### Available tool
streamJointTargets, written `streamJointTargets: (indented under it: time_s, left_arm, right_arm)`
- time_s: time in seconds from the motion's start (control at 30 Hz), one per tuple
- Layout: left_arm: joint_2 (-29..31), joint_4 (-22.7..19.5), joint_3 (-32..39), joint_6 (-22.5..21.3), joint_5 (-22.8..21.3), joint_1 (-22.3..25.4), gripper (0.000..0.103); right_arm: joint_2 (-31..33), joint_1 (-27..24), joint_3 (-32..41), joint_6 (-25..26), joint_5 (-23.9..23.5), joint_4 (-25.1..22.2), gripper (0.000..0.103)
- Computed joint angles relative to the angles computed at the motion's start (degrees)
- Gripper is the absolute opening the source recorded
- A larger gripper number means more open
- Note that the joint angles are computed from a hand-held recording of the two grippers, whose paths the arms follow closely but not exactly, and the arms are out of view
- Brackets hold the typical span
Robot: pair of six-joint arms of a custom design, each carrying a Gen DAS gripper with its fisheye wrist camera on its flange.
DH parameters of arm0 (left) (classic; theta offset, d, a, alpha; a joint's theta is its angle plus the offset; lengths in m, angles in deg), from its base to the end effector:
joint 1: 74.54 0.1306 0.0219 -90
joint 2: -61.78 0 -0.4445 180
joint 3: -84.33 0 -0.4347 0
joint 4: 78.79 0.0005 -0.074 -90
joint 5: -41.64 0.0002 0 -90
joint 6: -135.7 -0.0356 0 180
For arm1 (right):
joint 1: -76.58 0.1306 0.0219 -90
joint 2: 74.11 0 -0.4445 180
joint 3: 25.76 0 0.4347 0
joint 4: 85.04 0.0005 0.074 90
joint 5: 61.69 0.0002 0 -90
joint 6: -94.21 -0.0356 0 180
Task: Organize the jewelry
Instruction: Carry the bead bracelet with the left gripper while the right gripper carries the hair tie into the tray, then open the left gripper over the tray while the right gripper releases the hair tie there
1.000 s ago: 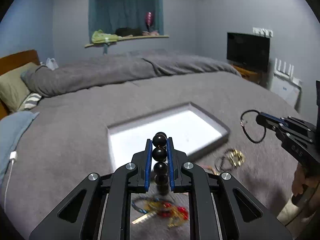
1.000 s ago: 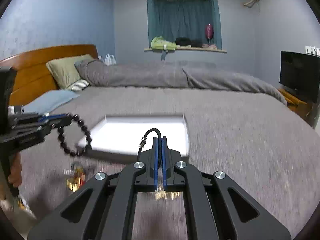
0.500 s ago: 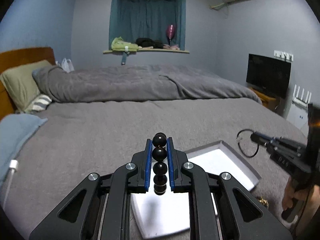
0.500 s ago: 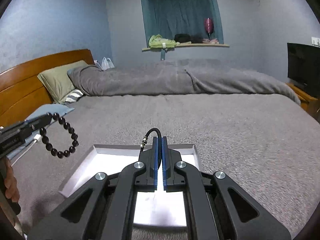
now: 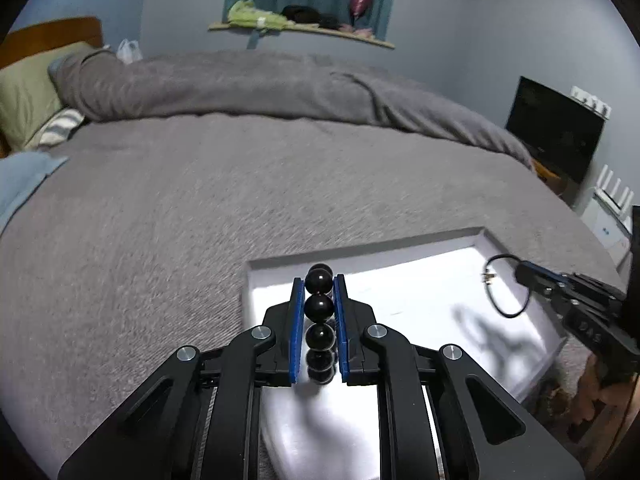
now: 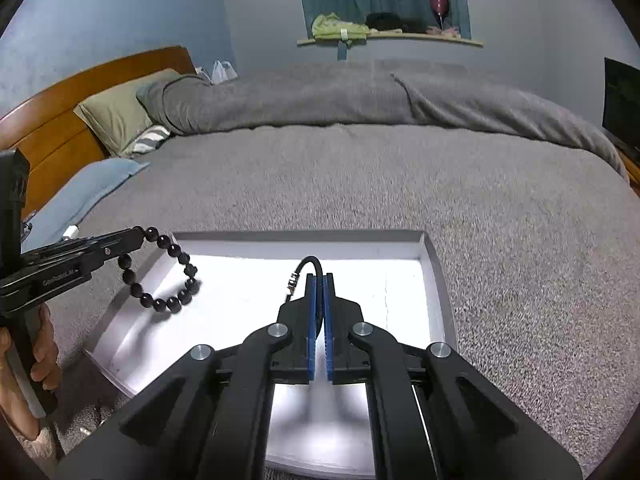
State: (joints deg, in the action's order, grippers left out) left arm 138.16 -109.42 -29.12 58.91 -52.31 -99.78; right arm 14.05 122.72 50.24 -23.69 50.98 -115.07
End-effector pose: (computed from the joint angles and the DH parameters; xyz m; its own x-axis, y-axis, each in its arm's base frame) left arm 0.3886 -0.1811 0.4172 -0.6578 0.0581 -0.7509 0.2339 0.9635 -0.1304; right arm 0.3647 0.3590 0.4114 -0.6300 -0.0324 -0.7759 -0.1954 0.9736 0.1179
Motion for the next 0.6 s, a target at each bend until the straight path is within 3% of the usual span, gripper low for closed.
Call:
streamJointTargets:
  time_s: [0.17,0.6]
  left_arm:
    - [1.18,-1.53,-0.05,0.82,0.28,1.32,0.015]
    - [5.46,-4.15,1.47,-1.82,-1.48,-0.55,0.015]
  right_arm:
    - [1.76,-0.14,1.56,-1.86,1.46,-5.63,0.003]
    - [3.07,-0.61,1.75,-2.88,0.03,-8.16,0.003]
